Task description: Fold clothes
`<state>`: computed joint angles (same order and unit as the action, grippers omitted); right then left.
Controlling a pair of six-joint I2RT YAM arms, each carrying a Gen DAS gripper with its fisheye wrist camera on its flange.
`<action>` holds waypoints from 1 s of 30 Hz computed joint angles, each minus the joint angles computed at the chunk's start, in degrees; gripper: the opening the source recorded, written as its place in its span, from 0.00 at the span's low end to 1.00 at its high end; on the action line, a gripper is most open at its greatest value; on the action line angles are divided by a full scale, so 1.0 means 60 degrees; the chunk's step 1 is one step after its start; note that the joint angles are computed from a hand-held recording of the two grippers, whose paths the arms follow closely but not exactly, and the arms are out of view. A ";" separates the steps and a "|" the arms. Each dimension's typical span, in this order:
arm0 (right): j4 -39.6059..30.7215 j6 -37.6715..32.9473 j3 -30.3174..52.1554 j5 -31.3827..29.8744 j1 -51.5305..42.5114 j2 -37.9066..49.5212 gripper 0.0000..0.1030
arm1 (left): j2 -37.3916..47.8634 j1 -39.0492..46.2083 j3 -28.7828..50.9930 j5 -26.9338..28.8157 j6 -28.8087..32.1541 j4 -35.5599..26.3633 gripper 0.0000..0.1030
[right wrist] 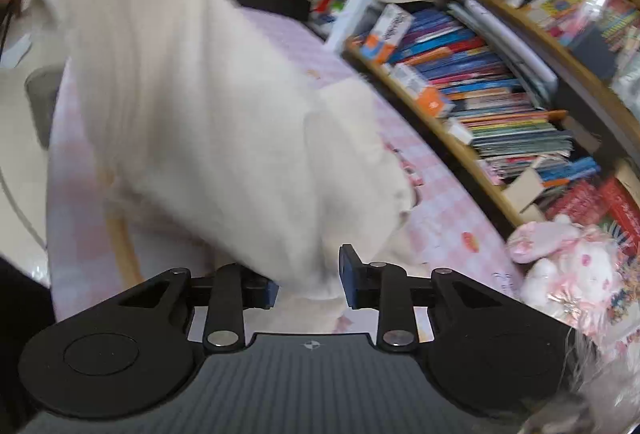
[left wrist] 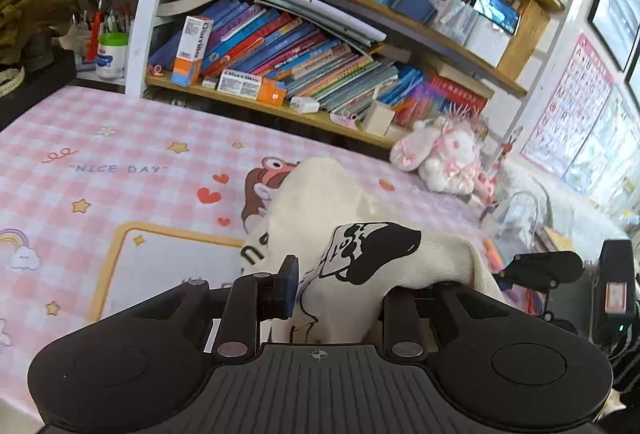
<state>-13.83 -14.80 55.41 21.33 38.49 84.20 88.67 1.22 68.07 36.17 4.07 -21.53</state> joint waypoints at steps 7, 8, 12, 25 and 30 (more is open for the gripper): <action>0.0493 0.0854 0.0620 -0.1114 -0.0480 -0.1594 0.03 | -0.0015 0.0125 -0.0020 -0.0259 0.0097 -0.0101 0.24; 0.0598 0.1257 0.0922 -0.1312 -0.0675 -0.1782 0.02 | -0.0016 0.0134 -0.0056 -0.0195 0.0077 -0.0054 0.24; 0.0961 0.1748 0.2428 -0.1590 -0.1206 -0.1823 0.02 | -0.0310 0.0146 -0.0681 0.0287 -0.0241 0.0802 0.50; 0.0411 -0.2714 0.9252 -0.0013 -0.0563 0.1377 0.02 | -0.1919 -0.1001 -0.2586 0.0307 -0.0568 0.2983 0.67; -0.0612 -0.3133 1.1535 0.0343 -0.0493 0.2613 0.02 | -0.2110 -0.1530 -0.2801 0.1630 -0.0774 0.3256 0.81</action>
